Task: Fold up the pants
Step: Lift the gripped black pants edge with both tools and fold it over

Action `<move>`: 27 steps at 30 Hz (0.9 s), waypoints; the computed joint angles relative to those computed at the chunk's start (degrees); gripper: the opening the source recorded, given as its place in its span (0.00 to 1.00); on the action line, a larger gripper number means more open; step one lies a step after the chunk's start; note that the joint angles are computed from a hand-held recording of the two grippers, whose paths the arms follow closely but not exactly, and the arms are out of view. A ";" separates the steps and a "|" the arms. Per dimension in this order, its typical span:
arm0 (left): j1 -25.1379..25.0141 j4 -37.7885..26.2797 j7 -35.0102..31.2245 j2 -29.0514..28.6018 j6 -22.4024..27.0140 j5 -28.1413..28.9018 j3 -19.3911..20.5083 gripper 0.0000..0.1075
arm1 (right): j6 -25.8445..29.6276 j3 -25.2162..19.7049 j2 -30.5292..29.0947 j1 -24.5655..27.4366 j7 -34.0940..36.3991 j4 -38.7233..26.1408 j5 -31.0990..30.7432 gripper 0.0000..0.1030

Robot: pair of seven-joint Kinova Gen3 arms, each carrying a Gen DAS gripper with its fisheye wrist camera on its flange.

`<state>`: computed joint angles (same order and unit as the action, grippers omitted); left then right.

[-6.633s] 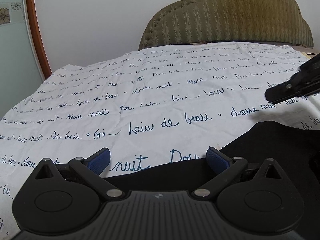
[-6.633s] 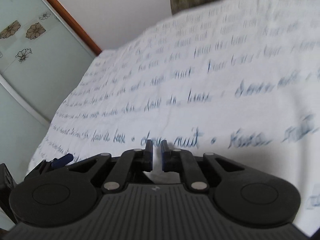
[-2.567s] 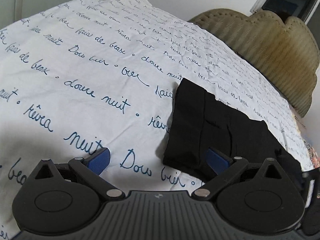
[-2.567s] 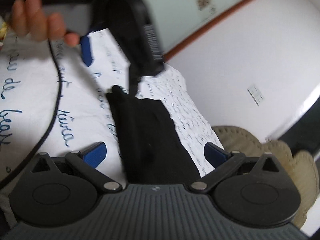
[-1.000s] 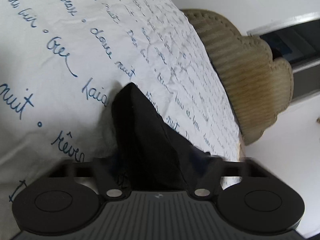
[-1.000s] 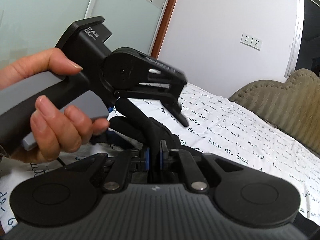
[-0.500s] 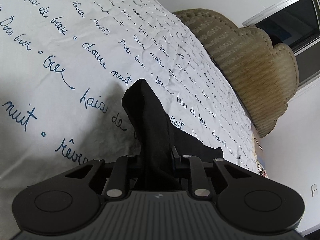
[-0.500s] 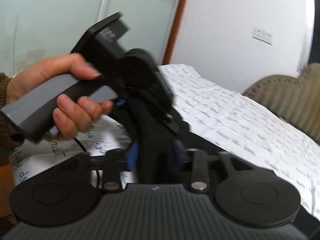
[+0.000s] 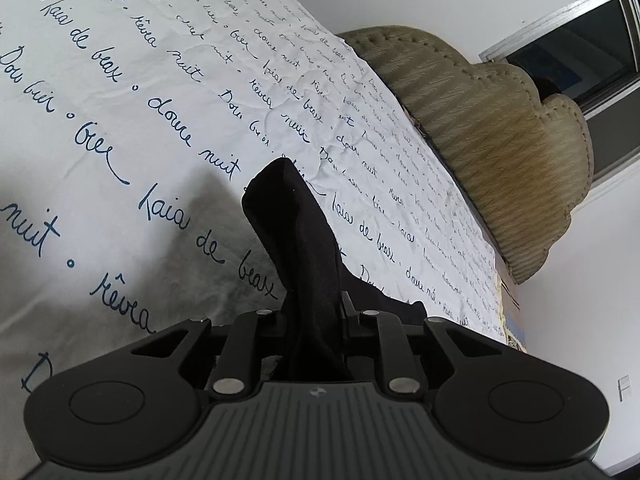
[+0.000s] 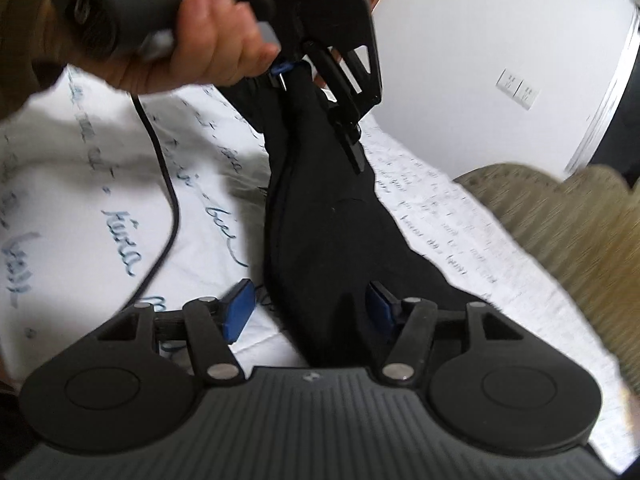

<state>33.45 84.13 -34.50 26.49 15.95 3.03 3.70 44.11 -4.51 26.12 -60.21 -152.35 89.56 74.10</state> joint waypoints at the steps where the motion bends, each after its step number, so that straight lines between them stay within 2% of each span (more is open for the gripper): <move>1: 0.51 -0.02 0.45 -0.12 -0.05 -0.17 -0.51 0.17 | 1.30 0.33 0.90 -0.68 0.32 -0.53 0.78 0.38; 2: 1.28 -0.11 1.07 -0.22 -0.11 -0.50 -1.24 0.17 | 2.21 0.52 1.49 -1.23 0.71 -0.83 1.45 0.28; 5: 3.39 -0.71 2.92 -0.60 0.34 -1.91 -3.20 0.17 | 3.93 0.85 2.56 -2.61 1.30 -0.92 3.69 0.14; 6: 4.70 -1.04 4.03 -0.69 0.63 -2.86 -4.50 0.17 | 4.57 0.90 2.55 -3.07 1.06 -0.65 4.58 0.13; 10: 8.79 -2.59 8.65 -0.73 1.93 -6.95 -8.19 0.17 | 4.51 0.20 1.71 -2.59 -2.11 0.16 6.27 0.11; 15: 12.07 -5.04 13.74 -0.65 3.82 -12.14 -10.36 0.17 | 2.38 -0.78 -0.28 -0.78 -8.70 2.09 8.05 0.11; 21: 14.69 -10.08 17.77 -0.02 7.15 -18.19 -10.40 0.17 | -0.23 -2.69 -4.72 2.21 -21.26 6.79 12.38 0.11; 27: 16.85 -18.16 18.67 2.64 11.70 -22.79 -8.60 0.17 | 1.03 -6.15 -9.28 5.40 -31.91 11.94 17.32 0.11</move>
